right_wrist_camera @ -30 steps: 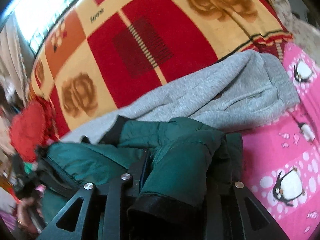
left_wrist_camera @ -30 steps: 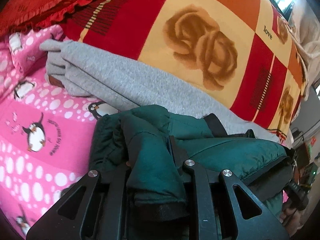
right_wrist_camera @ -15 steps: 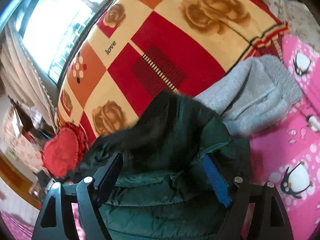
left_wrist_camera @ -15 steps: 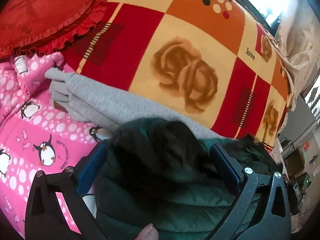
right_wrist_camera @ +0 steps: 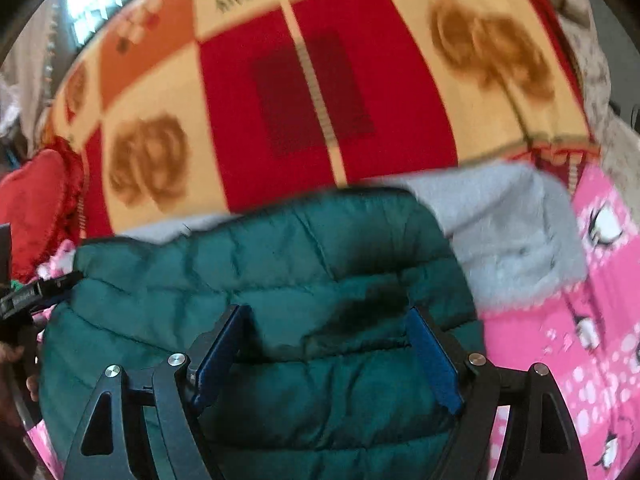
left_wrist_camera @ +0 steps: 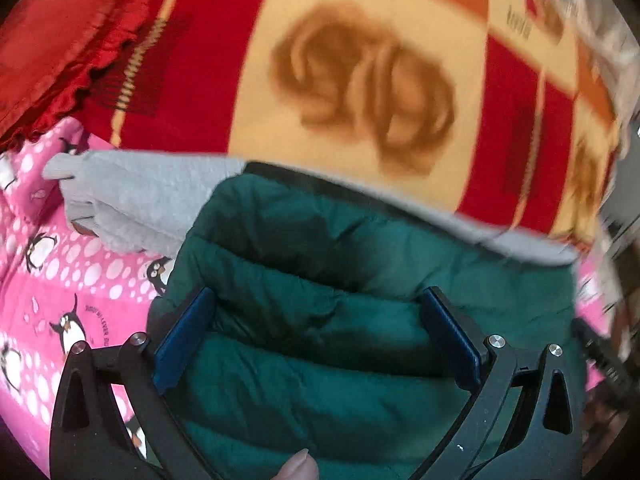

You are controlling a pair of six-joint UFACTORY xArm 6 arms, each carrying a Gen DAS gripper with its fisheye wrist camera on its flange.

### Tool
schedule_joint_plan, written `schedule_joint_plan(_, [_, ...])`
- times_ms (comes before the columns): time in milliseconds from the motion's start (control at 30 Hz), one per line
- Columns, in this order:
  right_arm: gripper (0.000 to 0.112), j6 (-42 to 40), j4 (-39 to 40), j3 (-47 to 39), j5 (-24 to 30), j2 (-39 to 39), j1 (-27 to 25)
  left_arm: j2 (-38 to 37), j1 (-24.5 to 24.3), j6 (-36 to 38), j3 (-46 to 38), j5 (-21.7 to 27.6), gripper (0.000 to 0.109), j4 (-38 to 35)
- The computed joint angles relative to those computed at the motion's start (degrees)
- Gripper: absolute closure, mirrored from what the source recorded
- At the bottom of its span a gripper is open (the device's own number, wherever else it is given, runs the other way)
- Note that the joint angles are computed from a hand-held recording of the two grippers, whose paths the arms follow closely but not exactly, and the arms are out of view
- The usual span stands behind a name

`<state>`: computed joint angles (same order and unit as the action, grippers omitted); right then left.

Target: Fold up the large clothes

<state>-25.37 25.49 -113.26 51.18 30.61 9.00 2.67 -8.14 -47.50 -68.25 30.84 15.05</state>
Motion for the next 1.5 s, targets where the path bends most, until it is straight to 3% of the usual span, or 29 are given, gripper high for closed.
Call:
schedule_joint_plan(67, [0.028, -0.9, -0.4, -2.9, 2.1, 2.4, 0.0, 1.2, 0.0, -0.4, 0.2, -0.1, 0.006, 0.0])
schedule_joint_plan(200, [0.023, -3.3, 0.7, -5.9, 4.3, 5.2, -0.2, 0.6, 0.1, -8.5, 3.6, -4.4, 0.006, 8.2])
schedule_joint_plan(333, [0.022, -2.0, -0.3, -8.0, 6.0, 6.4, -0.3, 0.5, 0.2, -8.4, 4.0, -4.5, 0.006, 8.2])
schedule_joint_plan(467, [0.019, -1.5, 0.8, -9.0, 8.0, 7.0, -0.7, -0.2, 0.5, -4.2, 4.3, -4.4, 0.006, 3.2])
schedule_joint_plan(533, [0.019, -1.8, 0.8, -9.4, 8.6, 7.0, -0.7, -0.3, 0.3, -0.4, 3.4, -1.7, 0.006, -1.1])
schedule_joint_plan(667, [0.02, -4.2, 1.6, -3.6, 5.1, 1.7, -0.8, -3.0, 0.2, 7.3, 3.7, 2.1, 0.006, -8.3])
schedule_joint_plan(733, [0.02, -6.9, 5.3, 2.2, 1.7, -3.2, -1.1, -8.2, 0.0, 2.8, 8.0, -1.4, 0.006, -4.9])
schedule_joint_plan(800, [0.02, -13.2, 11.9, 10.1, -1.8, -10.1, -1.1, -14.8, -0.9, -5.9, 14.4, -7.4, 0.006, 3.3])
schedule_joint_plan(900, [0.019, -20.8, 17.5, 18.3, -2.5, -17.1, -0.7, -20.2, -2.6, -12.7, 20.7, -10.7, 0.006, 9.5])
schedule_joint_plan(967, [0.017, -22.5, 15.7, 21.4, -1.8, -18.8, 0.2, -19.7, -3.9, -13.4, 22.0, -9.0, 0.006, 10.2])
schedule_joint_plan(1033, [0.017, -19.3, 8.2, 22.7, -3.0, -18.5, 1.6, -18.0, -5.0, -16.0, 21.2, -7.0, 0.006, 14.2])
schedule_joint_plan(1100, [0.011, -18.4, 6.3, 23.2, -2.5, -17.3, 1.7, -17.9, -5.2, -18.2, 22.0, -8.3, 0.006, 17.5])
schedule_joint_plan(1233, [0.01, -20.5, 9.3, 23.8, -2.9, -17.2, 0.9, -22.7, -4.3, -9.4, 26.4, -11.9, 0.006, 6.5])
schedule_joint_plan(1333, [0.01, -19.4, 9.6, 25.5, -5.3, -19.5, 0.1, -29.6, -3.0, -8.3, 32.0, -14.6, 0.006, 6.0])
schedule_joint_plan(1433, [0.01, -23.3, 13.6, 30.9, -9.9, -24.6, -1.0, -33.9, -1.1, -7.3, 34.7, -12.1, 0.006, 5.0])
schedule_joint_plan(1500, [0.01, -24.3, 14.9, 34.1, -11.8, -27.5, -1.8, -35.7, 0.6, -2.4, 36.4, -11.7, 0.006, -1.9])
